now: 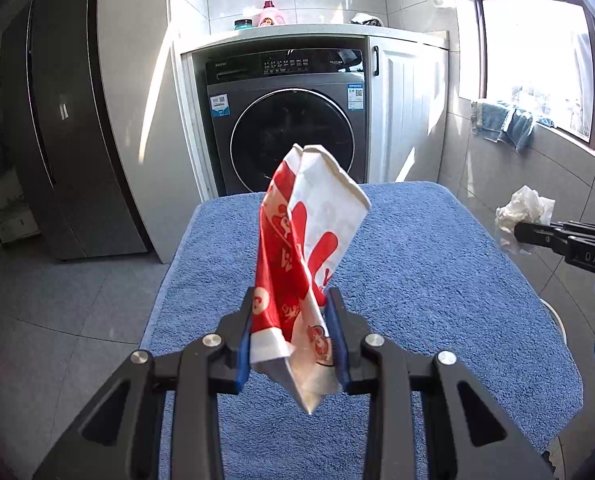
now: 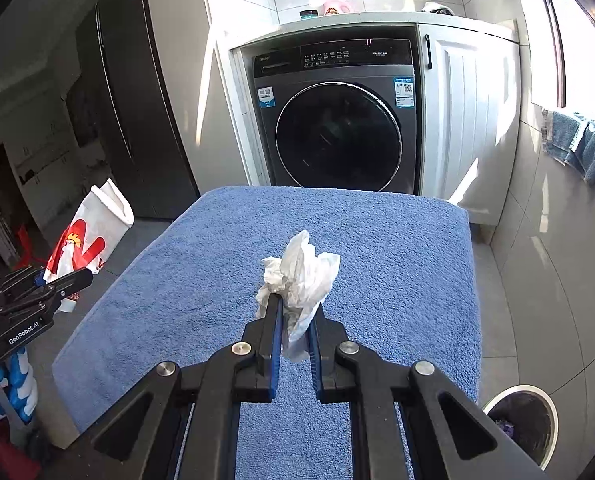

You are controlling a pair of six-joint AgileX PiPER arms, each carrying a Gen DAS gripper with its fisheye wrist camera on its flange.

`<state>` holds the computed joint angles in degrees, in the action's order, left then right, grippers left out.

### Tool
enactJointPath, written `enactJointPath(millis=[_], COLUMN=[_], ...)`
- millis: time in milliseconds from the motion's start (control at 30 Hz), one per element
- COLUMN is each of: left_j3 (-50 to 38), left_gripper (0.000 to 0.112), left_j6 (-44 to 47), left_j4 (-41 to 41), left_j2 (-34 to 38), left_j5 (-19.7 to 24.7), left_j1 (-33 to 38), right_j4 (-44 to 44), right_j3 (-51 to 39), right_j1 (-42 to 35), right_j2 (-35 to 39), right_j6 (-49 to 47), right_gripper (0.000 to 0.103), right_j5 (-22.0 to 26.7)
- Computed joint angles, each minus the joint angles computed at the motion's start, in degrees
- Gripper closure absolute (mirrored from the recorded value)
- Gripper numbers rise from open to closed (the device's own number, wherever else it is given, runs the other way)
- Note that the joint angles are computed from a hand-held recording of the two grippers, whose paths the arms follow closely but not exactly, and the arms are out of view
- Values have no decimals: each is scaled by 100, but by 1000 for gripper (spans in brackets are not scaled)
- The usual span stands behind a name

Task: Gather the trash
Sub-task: 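Carry the packet and tissue over the trash bin and open both tools to drop them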

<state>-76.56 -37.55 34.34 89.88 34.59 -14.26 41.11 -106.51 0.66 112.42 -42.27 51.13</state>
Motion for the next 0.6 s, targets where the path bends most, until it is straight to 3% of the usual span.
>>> enactJointPath(millis=[333,600], left_j3=[-630,-1788], left_gripper=[82,82], left_j6=[45,534], left_j4=[116,-157], left_j2=[488,1301], left_j5=[459,1054], left_j1=[-440,-904], right_j4=[423,816], right_j3=[294,391], right_j1=[-607,-1265], right_j2=[-38,143], right_j6=[-286,-588], right_gripper=[92,92], right_j5=[0,115])
